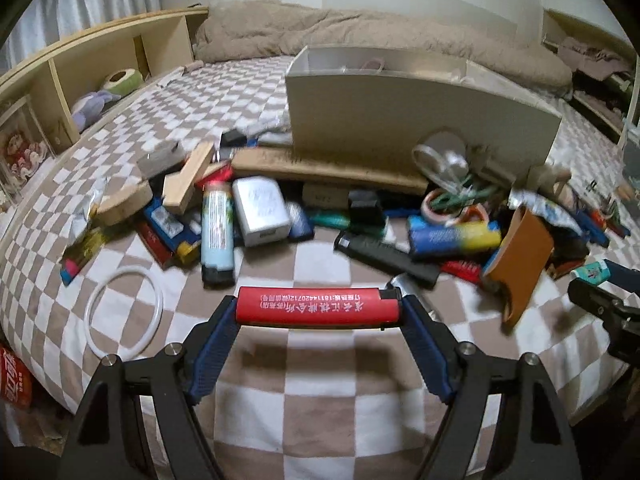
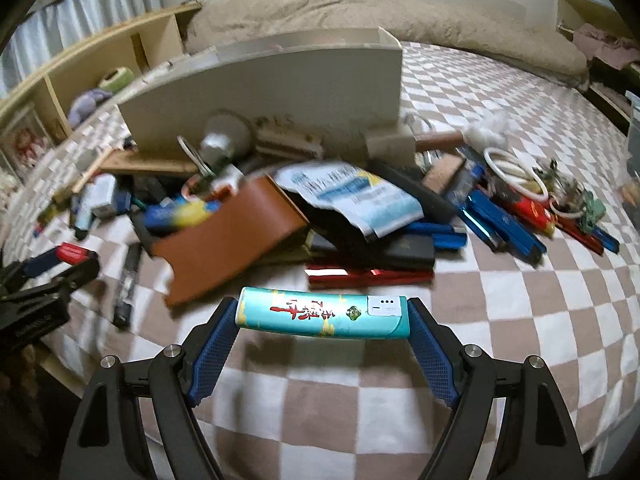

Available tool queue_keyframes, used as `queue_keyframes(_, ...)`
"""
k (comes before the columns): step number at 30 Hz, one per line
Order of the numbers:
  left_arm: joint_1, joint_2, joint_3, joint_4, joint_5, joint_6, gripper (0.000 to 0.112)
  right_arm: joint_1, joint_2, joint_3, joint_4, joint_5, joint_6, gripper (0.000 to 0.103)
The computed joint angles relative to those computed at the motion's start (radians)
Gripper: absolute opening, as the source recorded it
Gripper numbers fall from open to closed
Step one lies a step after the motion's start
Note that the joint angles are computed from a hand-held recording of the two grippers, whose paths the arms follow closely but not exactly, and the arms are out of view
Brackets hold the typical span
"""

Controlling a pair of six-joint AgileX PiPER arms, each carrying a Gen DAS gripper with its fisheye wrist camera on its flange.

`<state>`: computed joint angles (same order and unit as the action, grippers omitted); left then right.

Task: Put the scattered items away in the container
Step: 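Lift the red lighter and teal case over the box with both tools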

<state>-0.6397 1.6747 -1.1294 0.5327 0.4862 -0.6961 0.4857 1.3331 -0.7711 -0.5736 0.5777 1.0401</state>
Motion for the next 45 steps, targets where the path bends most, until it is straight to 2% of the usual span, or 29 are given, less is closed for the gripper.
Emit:
queue_keyframes(8,-0.006,-0.011,-0.113,-0.034,-0.001,0.033,0.081,0.036,-0.025,-0.056,-0.129,0.024,0.064,0.083)
queue_keyframes(11,-0.003,-0.018,-0.146,-0.043,-0.006,0.045,0.081,0.009,-0.037,-0.077,-0.112,-0.001,0.015,0.083)
queue_keyframes(15,0.012,-0.013,-0.209,-0.089,-0.007,0.085,0.081,0.001,-0.034,-0.128,-0.162,0.009,0.013,0.083)
queue_keyframes(21,0.033,0.028,-0.316,-0.081,-0.013,0.107,0.081,-0.017,-0.013,-0.222,-0.205,0.003,-0.019,0.083)
queue_keyframes(32,0.071,0.156,-0.565,-0.205,0.041,0.264,0.081,-0.065,0.068,-0.376,-0.235,-0.016,-0.102,0.083)
queue_keyframes(36,0.083,0.230,-0.673,-0.343,0.083,0.369,0.081,-0.117,0.108,-0.433,-0.142,-0.055,-0.192,0.083)
queue_keyframes(39,0.082,0.284,-0.756,-0.389,0.116,0.405,0.081,-0.162,0.153,-0.497,-0.025,-0.070,-0.304,0.083)
queue_keyframes(43,0.093,0.361,-0.876,-0.476,0.180,0.467,0.081,-0.234,0.236,-0.619,0.196,-0.050,-0.503,0.083)
queue_keyframes(45,0.096,0.395,-0.929,-0.491,0.209,0.486,0.081,-0.276,0.298,-0.716,0.351,0.003,-0.642,0.083)
